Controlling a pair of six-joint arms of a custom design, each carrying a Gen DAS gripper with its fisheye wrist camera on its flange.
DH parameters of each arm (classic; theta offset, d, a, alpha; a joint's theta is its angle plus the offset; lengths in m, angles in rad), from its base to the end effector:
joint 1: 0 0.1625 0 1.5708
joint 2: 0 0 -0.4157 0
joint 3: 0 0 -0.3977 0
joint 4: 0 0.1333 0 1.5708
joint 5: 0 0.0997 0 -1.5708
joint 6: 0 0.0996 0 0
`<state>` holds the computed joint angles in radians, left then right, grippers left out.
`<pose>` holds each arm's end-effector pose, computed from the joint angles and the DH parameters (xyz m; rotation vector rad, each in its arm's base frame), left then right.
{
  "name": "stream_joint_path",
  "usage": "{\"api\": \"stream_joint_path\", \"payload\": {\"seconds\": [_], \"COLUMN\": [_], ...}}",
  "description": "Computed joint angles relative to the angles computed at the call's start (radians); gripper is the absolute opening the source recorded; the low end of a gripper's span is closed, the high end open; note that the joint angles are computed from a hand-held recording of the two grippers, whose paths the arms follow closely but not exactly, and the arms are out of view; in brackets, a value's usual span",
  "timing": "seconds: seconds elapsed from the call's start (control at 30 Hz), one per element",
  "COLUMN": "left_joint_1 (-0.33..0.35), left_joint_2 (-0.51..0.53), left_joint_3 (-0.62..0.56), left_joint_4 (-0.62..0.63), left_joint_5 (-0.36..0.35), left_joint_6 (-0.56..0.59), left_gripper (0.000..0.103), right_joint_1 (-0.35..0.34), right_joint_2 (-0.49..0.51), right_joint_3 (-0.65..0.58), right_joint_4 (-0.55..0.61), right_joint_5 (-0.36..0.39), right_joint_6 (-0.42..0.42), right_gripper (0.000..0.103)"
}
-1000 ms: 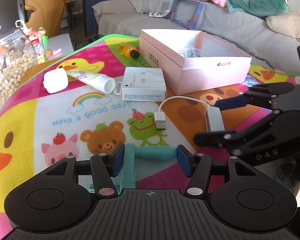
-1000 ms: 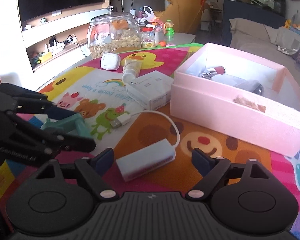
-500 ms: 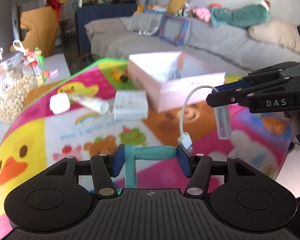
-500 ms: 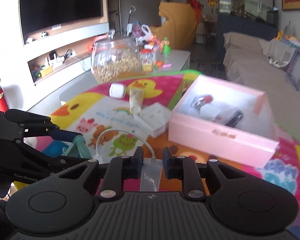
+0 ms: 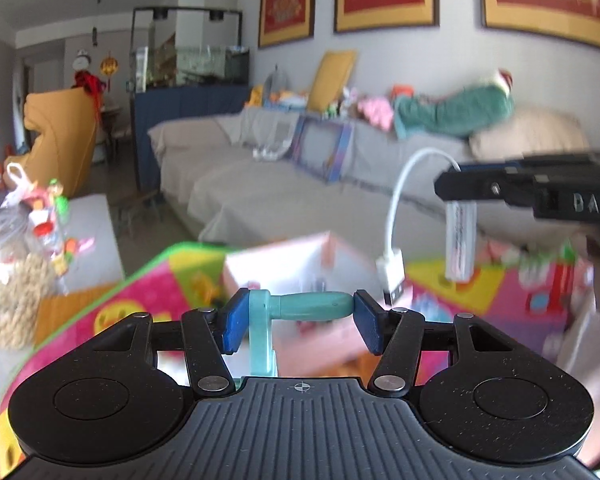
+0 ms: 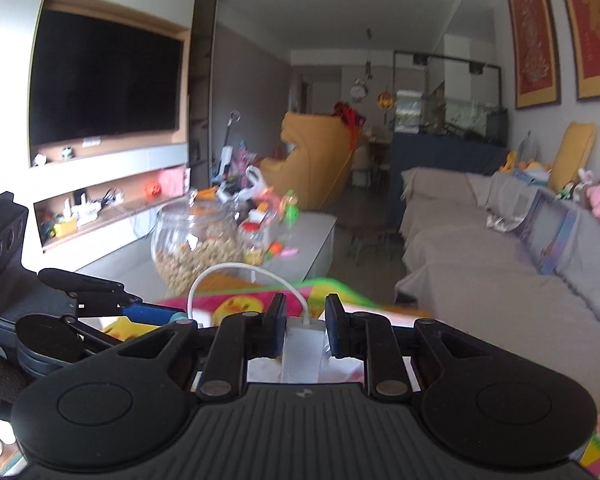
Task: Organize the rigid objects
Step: 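Release the teal clip from the left tool while the right tool drops the adapter into the box, then grasp the amber bottle on the mat with the left tool and lift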
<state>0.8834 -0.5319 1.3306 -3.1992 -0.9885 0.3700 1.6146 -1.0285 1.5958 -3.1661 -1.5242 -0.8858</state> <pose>-0.3397 -0.7101 0.1058 0.9577 2.2811 -1.1828 0.1679 -0.6799 0.3388 1.1301 -2.1817 1.2894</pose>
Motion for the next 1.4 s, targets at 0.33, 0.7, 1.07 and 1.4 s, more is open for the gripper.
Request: {"api": "stream_joint_path", "payload": {"seconds": [0.33,0.7,1.07,1.4], "left_joint_1": [0.092,0.188,0.234,0.247], "left_joint_2": [0.332,0.362,0.102,0.224], "left_joint_3": [-0.649,-0.744,-0.295,-0.511], "left_joint_4": [0.369,0.515,0.186,0.396], "left_joint_5": [-0.185,-0.227,0.006,-0.111], "left_joint_6": [-0.05,-0.177,-0.296,-0.332], "left_gripper": [0.061,0.058,0.058,0.052], "right_joint_1": [0.021,-0.01,-0.027,-0.004], "right_joint_2": [0.273,0.456,0.353,0.304], "right_joint_3": [-0.459,-0.715,-0.435,-0.263], "right_joint_4": [0.077,0.294,0.3,0.279], "right_joint_5": [-0.164,-0.331,-0.173,-0.22], "right_joint_6": [0.132,0.219,0.1,0.017], "right_gripper": [0.021,0.032,0.046,0.046]}}
